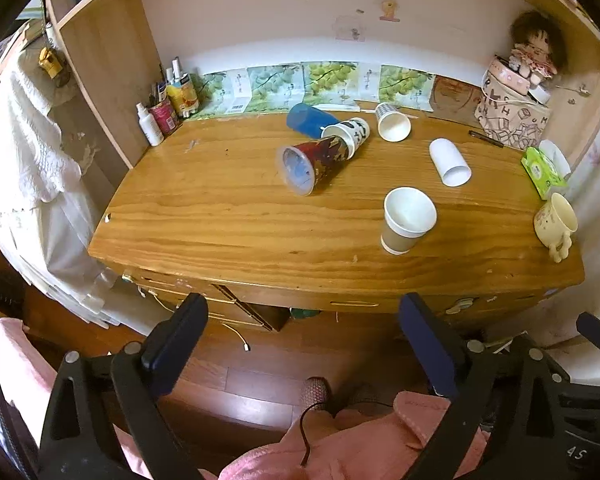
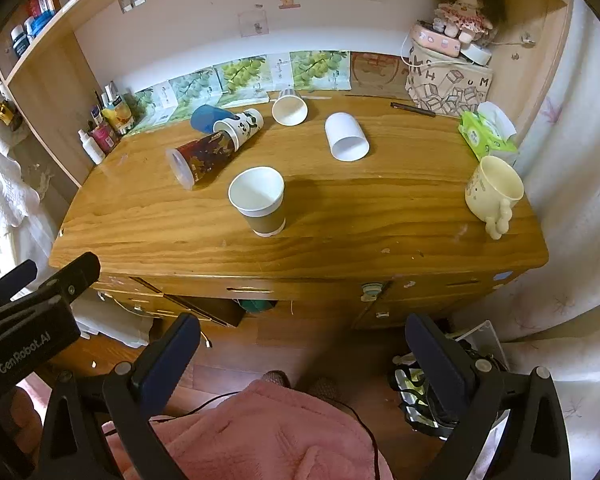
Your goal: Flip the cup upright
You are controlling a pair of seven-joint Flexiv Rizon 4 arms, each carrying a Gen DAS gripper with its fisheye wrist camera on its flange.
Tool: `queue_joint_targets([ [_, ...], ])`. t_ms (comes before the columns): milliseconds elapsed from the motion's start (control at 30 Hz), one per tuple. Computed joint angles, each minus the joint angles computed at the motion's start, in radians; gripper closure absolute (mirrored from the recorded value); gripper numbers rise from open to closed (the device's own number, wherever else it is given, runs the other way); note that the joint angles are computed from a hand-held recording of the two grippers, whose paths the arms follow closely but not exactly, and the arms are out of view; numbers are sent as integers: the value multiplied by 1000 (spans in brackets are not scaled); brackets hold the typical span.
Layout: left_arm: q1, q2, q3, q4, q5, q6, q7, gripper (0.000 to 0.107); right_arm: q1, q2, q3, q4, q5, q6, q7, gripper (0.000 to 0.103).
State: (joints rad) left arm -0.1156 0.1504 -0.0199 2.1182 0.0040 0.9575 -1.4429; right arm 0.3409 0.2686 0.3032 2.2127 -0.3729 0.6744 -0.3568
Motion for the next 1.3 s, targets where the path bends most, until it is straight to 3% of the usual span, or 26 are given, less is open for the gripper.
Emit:
queue_joint_targets([
  [533, -6, 26, 7, 51, -22, 148, 64, 6, 4, -22, 9, -10, -63, 16, 59, 0],
  [1300, -35, 1, 20, 73, -168, 235, 174, 6, -8, -28, 6, -12, -160, 29, 89, 0],
])
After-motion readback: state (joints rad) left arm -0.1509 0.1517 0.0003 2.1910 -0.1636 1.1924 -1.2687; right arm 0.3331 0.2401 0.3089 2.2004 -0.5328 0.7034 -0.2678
